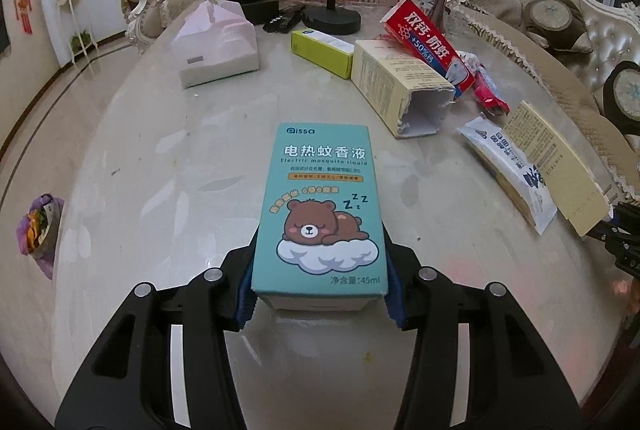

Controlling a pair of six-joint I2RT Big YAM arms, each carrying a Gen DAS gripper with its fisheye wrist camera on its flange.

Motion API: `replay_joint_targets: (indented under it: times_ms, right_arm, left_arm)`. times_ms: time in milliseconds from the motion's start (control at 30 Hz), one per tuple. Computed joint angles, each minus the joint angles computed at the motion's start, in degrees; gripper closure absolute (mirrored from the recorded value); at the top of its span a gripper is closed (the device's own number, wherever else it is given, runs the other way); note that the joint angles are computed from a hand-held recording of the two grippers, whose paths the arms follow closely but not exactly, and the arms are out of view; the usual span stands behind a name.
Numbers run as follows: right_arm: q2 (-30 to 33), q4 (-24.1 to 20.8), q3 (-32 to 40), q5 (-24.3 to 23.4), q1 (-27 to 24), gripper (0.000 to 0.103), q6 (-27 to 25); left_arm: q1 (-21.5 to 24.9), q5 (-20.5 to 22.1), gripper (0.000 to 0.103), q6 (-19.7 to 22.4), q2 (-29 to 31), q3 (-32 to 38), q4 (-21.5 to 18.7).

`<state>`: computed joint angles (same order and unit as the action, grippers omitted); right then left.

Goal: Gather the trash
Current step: 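Grasp the white charger with the right tool while the left tool grasps the teal bear box, then carry the charger and teal box to the wastebasket and release both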

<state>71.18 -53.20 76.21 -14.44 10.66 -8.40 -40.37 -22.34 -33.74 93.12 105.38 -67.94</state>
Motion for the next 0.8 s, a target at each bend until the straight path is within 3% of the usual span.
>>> replay_joint_targets:
  times_ms: [233, 367, 467, 667, 800]
  right_arm:
    - [-1.64, 1.24, -1.04, 0.04, -0.20, 0.076, 0.17]
    - [-4.05, 1.00, -3.06, -2.71, -1.88, 0.076, 1.32]
    - [-7.34, 1.12, -5.45, -7.28, -4.56, 0.076, 2.84]
    - [-17.20, -2.24, -9.78, -17.30, -9.58, 0.076, 1.54]
    - [-24.71, -6.84, -12.86, -22.40, -11.16, 0.076, -0.54]
  left_arm:
    - [-0.62, -0.40, 0.053, -1.29, -0.59, -0.79, 0.07]
    - [-2.32, -1.88, 0.053, -1.39, -1.97, -2.28, 0.83]
    - [-4.91, -3.90, 0.054, -1.50, -4.79, -4.93, 2.86]
    - [-16.04, -11.03, 0.054, -1.11, -11.85, -9.73, 6.03]
    - [-25.09, -14.76, 0.054, -6.58, -14.14, -12.13, 6.56]
